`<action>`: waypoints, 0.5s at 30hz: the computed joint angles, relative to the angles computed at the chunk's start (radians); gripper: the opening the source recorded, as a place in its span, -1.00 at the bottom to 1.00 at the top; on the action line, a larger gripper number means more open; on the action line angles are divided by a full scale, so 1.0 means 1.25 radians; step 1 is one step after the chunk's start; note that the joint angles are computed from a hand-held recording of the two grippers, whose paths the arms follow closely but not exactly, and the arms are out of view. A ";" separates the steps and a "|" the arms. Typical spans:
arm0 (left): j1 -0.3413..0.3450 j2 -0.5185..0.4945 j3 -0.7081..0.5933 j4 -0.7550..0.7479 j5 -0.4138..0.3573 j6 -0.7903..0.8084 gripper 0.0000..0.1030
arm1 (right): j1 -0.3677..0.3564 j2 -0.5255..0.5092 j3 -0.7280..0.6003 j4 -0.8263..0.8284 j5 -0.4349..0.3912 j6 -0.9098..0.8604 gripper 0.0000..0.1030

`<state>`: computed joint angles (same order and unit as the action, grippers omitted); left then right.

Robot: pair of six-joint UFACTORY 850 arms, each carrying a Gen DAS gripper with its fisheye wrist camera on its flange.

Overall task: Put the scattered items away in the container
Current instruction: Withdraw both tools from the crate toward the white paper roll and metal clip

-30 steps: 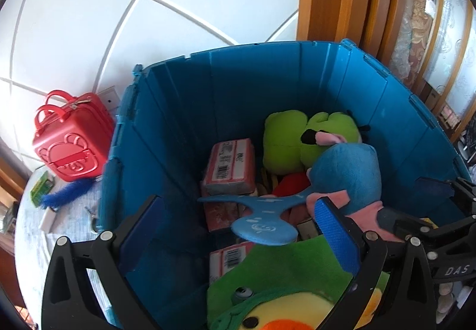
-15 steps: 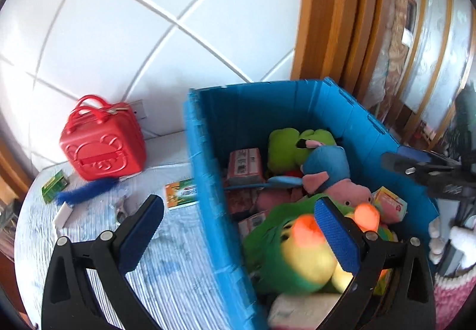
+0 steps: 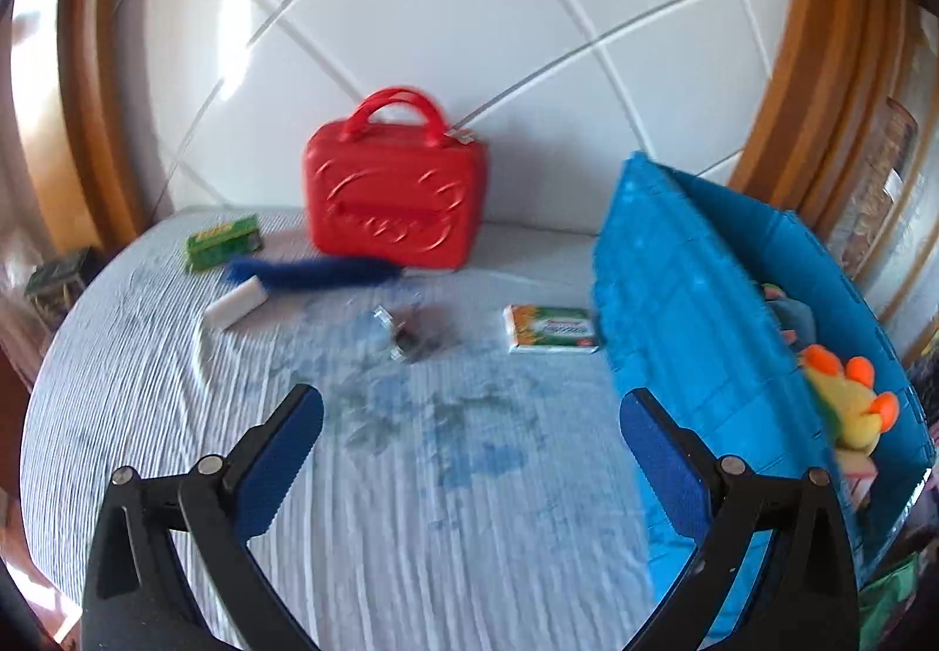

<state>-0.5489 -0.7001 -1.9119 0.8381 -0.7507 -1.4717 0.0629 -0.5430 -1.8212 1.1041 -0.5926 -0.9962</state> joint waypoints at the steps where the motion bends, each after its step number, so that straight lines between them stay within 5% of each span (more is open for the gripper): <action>1: 0.012 0.034 0.061 0.011 0.024 -0.021 1.00 | 0.020 0.025 0.032 0.010 0.031 -0.008 1.00; 6: 0.078 0.183 0.312 0.047 0.127 -0.089 1.00 | 0.121 0.076 0.098 0.009 0.132 0.014 1.00; 15: 0.179 0.283 0.482 0.027 0.183 -0.046 1.00 | 0.261 -0.003 0.013 -0.249 0.196 0.334 1.00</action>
<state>-0.3253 -0.3460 -1.3091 0.8713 -0.5218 -1.5293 0.3894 -0.5463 -1.8048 0.7924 -0.3473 -0.5791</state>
